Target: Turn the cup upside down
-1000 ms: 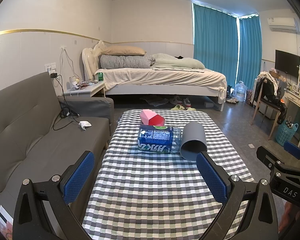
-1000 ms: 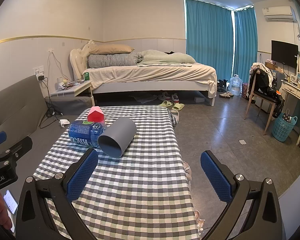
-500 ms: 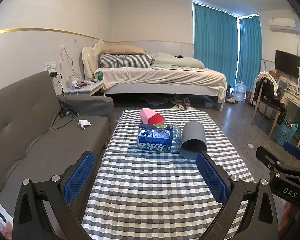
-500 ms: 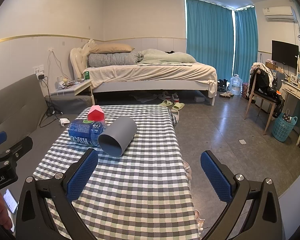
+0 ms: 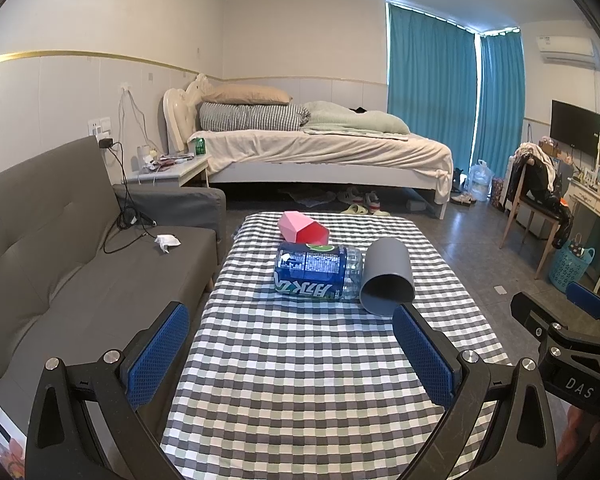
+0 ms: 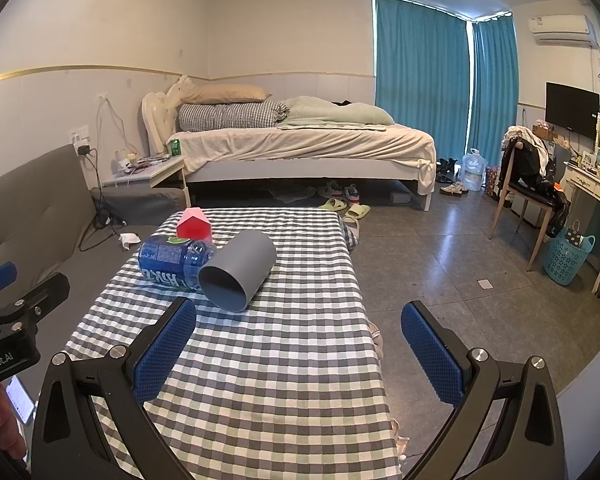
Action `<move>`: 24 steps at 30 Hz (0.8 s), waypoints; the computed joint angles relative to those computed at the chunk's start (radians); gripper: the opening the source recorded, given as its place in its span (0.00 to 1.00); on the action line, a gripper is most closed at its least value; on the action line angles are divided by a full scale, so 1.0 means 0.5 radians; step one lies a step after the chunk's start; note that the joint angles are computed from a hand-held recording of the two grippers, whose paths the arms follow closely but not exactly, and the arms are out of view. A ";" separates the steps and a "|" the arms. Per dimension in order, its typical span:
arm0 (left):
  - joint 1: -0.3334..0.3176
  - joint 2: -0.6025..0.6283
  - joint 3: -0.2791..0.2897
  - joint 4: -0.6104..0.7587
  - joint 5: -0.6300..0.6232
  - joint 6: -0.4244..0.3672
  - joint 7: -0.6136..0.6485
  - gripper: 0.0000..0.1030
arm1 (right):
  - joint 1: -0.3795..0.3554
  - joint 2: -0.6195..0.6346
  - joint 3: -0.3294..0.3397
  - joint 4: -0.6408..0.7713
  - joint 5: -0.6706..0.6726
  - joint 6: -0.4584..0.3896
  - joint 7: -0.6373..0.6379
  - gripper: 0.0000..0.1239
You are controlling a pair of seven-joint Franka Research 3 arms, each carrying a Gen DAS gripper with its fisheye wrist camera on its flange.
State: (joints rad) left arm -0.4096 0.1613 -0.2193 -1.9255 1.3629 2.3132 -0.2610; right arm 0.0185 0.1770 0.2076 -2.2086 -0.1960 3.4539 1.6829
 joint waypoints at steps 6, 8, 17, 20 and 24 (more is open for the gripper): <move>0.042 -0.008 0.017 -0.010 -0.073 0.060 0.043 1.00 | 0.372 0.004 -0.265 0.071 0.438 -0.148 -0.324 0.83; 0.071 -0.003 0.031 -0.006 -0.117 0.110 0.083 1.00 | 0.525 0.034 -0.386 0.135 0.576 -0.229 -0.418 0.83; 0.193 0.098 0.114 0.057 -0.363 0.252 0.274 1.00 | 0.904 0.366 -0.717 0.683 0.668 -0.672 -0.349 0.83; 0.217 0.157 0.140 0.110 -0.452 0.281 0.383 1.00 | 0.899 0.520 -0.704 0.921 0.618 -0.834 -0.243 0.83; 0.235 0.244 0.183 0.192 -0.531 0.328 0.501 1.00 | 0.837 0.743 -0.611 1.283 0.588 -1.088 -0.139 0.83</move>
